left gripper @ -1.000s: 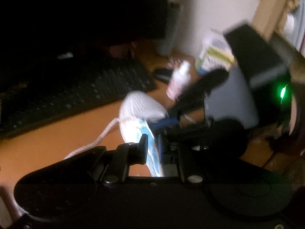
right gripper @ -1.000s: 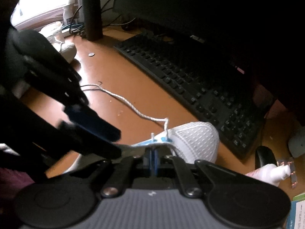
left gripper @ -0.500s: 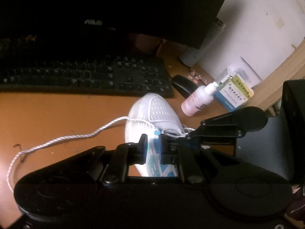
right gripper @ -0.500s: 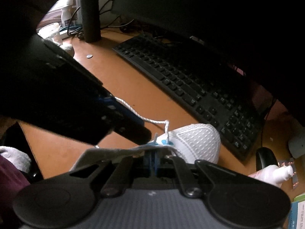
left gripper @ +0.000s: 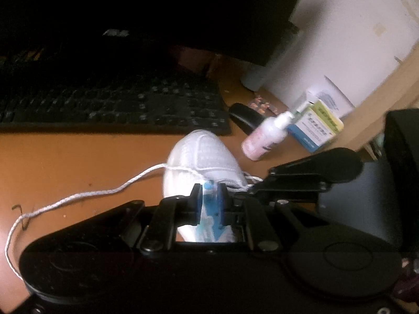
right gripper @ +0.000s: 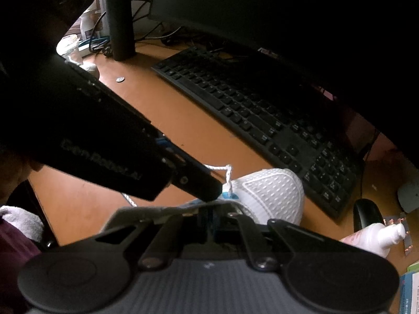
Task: Lace up shoes with both hands
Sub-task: 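Push the lace tip through an eyelet with the right tool while the left tool holds the sneaker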
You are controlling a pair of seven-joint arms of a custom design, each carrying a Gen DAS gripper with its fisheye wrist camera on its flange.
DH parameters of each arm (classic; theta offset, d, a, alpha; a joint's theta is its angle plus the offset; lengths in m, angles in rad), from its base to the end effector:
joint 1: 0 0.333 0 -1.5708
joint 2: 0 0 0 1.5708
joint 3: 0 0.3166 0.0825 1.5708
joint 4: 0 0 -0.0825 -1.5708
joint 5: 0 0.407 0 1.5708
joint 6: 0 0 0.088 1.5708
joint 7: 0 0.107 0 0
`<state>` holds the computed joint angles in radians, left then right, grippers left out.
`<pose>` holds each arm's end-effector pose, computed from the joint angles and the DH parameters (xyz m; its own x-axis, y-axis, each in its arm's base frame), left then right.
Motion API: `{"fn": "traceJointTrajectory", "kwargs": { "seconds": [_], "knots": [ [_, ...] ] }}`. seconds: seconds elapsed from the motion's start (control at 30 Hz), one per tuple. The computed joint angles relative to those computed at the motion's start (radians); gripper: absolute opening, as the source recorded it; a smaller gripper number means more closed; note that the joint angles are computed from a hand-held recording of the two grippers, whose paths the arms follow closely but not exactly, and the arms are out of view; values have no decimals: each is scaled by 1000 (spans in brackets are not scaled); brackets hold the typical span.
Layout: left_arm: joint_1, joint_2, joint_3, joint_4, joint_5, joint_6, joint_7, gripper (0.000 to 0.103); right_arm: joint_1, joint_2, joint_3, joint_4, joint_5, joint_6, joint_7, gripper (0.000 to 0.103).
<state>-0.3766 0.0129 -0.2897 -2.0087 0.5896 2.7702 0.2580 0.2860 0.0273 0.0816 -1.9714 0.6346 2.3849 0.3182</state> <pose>0.4753 -0.4033 0.5208 0.0162 -0.9179 0.3964 -0.7335 -0.2804 -0.6192 0.5750 0.2271 0.4892 0.9349 -0.3489 0.0653 -0.2454 -0.7682 -0.5913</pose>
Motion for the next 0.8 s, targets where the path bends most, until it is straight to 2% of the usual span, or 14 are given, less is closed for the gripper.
{"fn": "traceJointTrajectory", "kwargs": {
  "seconds": [0.1, 0.2, 0.67, 0.8],
  "knots": [
    [-7, 5, -5, 25, 31, -46, 21, 9, -1, 0, -1, 0, 5, -2, 0, 4],
    [-8, 14, -3, 19, -1, -42, 30, 9, -1, -1, 0, -1, 5, -1, 0, 4],
    [6, 24, 20, -28, 36, 83, -168, 9, 3, -8, 1, -10, -9, 14, 9, 4],
    [7, 23, 25, -37, 82, 112, -228, 3, 5, -17, 1, -23, -3, 28, 1, 4]
  ]
}}
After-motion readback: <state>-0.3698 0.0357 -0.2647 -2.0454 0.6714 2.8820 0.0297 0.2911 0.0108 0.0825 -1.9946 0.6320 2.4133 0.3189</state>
